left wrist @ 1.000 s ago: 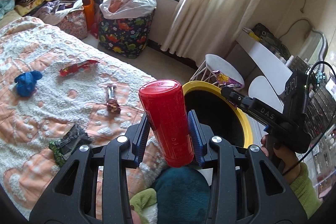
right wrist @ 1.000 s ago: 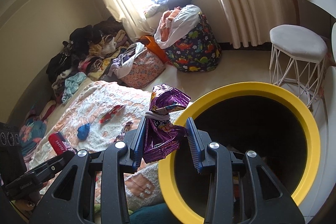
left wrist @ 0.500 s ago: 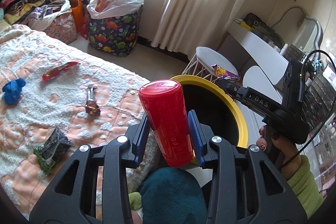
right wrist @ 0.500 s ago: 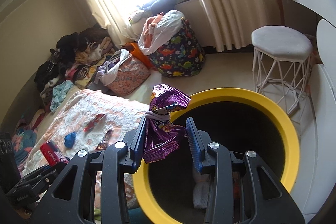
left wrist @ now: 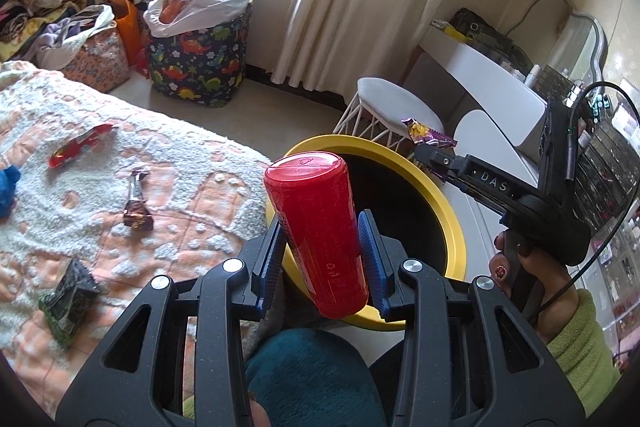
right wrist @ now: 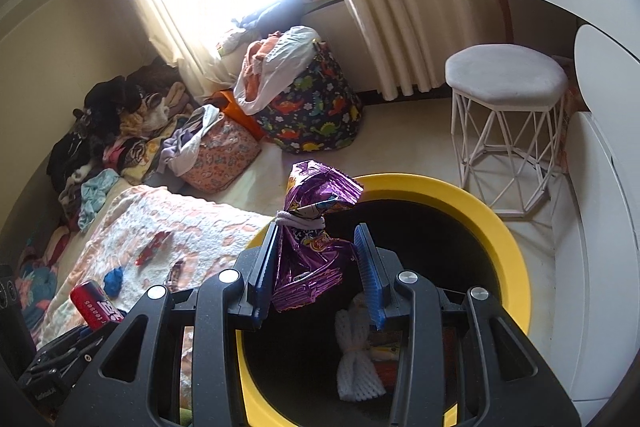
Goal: Collect trash
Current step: 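Hold the red can and purple wrapper over the bin opening, then open both tools to drop the red can and purple wrapper into the bin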
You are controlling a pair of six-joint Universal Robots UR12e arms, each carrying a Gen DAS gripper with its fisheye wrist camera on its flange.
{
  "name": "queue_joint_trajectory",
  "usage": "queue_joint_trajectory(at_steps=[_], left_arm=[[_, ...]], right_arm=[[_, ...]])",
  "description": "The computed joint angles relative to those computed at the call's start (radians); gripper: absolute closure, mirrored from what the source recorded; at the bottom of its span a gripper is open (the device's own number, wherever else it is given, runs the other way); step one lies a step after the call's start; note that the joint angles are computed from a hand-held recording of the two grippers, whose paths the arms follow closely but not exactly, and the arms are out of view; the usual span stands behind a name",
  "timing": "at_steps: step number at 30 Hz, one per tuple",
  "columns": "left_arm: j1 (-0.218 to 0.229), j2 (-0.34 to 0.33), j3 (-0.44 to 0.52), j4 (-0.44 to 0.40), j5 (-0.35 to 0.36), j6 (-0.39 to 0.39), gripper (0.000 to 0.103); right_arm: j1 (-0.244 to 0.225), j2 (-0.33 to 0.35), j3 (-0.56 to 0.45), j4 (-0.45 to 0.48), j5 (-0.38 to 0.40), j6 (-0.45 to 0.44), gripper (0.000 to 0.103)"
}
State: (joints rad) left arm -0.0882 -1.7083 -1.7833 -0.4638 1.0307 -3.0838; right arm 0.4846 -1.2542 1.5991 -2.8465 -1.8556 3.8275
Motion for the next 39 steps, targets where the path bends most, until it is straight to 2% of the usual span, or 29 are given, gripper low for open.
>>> queue_joint_trajectory(at_steps=[17,28,37,39], left_arm=[[-0.050,-0.063,0.055,-0.065,0.029,0.050,0.073],[-0.080,-0.106,0.090,-0.115,0.072,0.070,0.073],[-0.087,-0.120,0.102,-0.138,0.060,0.089,0.073],[-0.088,-0.122,0.104,-0.139,0.056,0.085,0.066]], right_arm=[[-0.021,-0.010,0.020,0.042,0.028,0.053,0.067],[-0.029,-0.007,0.014,0.069,0.039,0.065,0.067],[-0.028,-0.004,0.018,0.065,0.040,0.072,0.063],[-0.028,-0.003,0.018,0.065,0.043,0.079,0.058]])
